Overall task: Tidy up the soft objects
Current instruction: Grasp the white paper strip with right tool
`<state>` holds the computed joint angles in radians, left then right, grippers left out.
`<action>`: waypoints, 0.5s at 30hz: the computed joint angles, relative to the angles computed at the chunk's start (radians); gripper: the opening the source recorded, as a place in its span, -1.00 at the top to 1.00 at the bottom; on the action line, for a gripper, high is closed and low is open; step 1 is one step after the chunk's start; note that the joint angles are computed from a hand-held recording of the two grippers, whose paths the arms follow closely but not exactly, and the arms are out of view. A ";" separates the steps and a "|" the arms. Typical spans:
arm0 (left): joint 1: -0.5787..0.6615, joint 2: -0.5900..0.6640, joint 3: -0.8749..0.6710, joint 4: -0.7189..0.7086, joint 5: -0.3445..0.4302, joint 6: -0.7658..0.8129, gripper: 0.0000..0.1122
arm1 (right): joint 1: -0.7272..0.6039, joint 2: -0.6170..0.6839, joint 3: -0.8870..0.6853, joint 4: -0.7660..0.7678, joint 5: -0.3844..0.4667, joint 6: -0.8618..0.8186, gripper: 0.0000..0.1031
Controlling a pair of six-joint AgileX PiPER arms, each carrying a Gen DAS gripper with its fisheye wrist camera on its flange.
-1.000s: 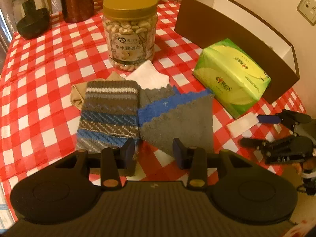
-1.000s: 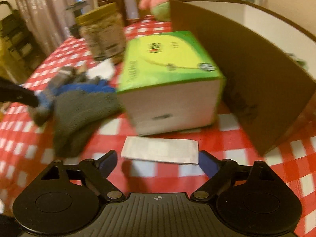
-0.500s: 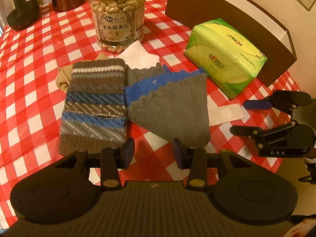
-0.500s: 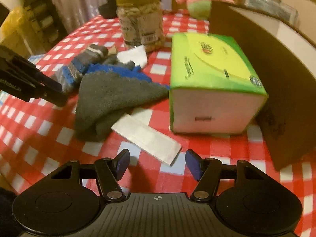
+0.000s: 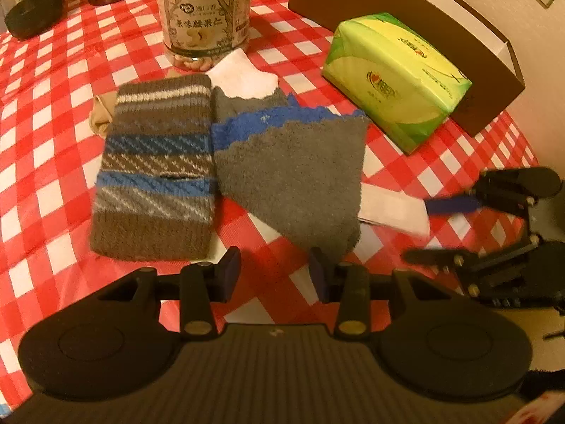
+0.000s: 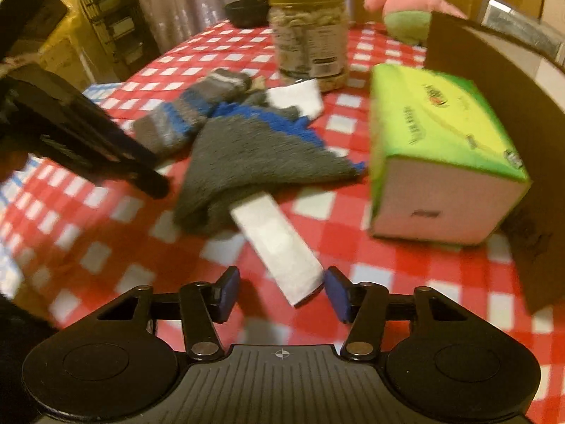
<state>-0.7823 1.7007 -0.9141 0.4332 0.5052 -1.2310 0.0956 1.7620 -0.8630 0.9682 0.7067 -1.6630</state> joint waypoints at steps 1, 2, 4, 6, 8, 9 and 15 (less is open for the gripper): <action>-0.001 -0.001 0.003 -0.002 -0.001 0.002 0.32 | -0.005 -0.002 -0.006 -0.027 0.039 0.024 0.05; -0.002 -0.001 0.004 -0.002 -0.002 0.001 0.32 | -0.006 -0.007 -0.007 -0.045 0.061 0.041 0.06; 0.000 -0.004 0.011 -0.001 -0.004 -0.003 0.32 | -0.001 -0.036 0.013 -0.047 0.046 0.038 0.06; 0.002 -0.008 0.016 0.000 -0.005 -0.005 0.32 | 0.004 -0.056 0.033 -0.013 0.002 0.024 0.05; 0.002 -0.009 0.016 0.004 -0.004 -0.007 0.32 | 0.014 -0.047 0.027 0.010 -0.036 0.020 0.05; 0.001 -0.008 0.016 0.005 -0.003 -0.009 0.32 | 0.028 -0.039 0.021 0.009 -0.064 0.020 0.05; -0.012 -0.018 0.023 0.024 0.002 -0.044 0.32 | 0.113 -0.035 0.028 -0.031 -0.201 -0.059 0.01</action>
<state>-0.7940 1.6826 -0.8907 0.4570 0.5074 -1.2748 0.2086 1.7265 -0.8350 0.9368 0.5057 -1.7222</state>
